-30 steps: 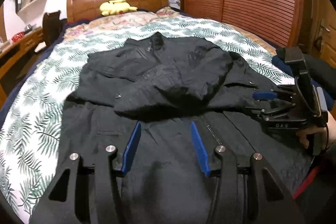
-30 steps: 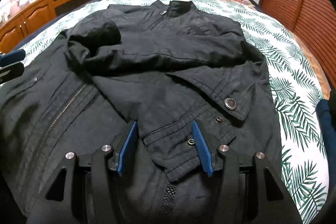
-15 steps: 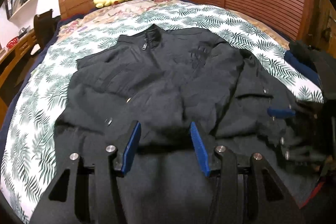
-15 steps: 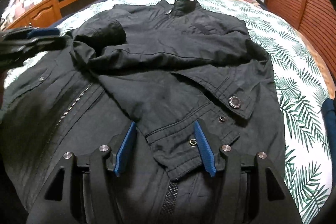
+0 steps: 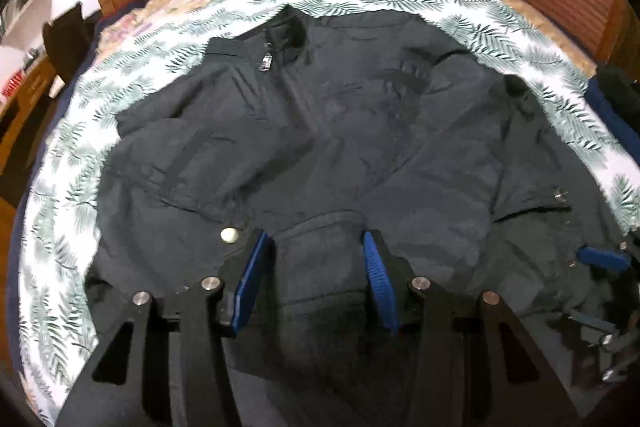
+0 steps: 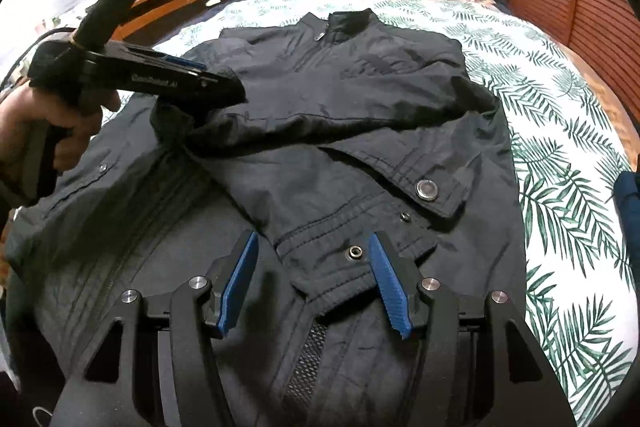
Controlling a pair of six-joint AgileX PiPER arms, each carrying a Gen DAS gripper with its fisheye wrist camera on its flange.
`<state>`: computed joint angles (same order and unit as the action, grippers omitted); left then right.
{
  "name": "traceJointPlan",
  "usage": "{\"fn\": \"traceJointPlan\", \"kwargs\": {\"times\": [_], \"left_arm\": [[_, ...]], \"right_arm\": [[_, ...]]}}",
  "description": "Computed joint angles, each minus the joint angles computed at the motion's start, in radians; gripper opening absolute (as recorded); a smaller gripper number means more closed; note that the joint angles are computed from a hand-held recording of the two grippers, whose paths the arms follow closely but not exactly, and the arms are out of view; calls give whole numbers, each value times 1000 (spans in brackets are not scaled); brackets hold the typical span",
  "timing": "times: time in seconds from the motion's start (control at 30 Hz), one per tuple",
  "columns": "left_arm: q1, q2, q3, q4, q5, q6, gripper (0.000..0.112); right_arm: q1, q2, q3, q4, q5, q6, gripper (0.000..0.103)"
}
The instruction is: Fold large clothes
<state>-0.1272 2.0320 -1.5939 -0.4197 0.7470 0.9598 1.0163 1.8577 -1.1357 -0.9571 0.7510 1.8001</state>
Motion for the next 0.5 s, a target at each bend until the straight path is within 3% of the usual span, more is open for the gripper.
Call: {"fn": "traceJointPlan", "kwargs": {"times": [0.07,0.1,0.13,0.2,0.4,0.5], "left_arm": [[34,-26,35,-88,-20,81,43],[49,-33,41,-117,-12,109,32],[68,-42,46,-141,12,139,31],[93,-60,61,-166,37,185,17],[219,-221,279,-359,4,401,13],[300,-303,397,-444,24,523,13]], "right_arm": [[1,-5,7,-3,-8,1,59],[3,-9,12,-13,-15,8,59],[6,-12,19,-24,-21,18,59],[15,-15,30,-34,-22,33,59],[46,-18,60,-45,-4,79,59],[69,-32,98,-81,-6,146,59]]}}
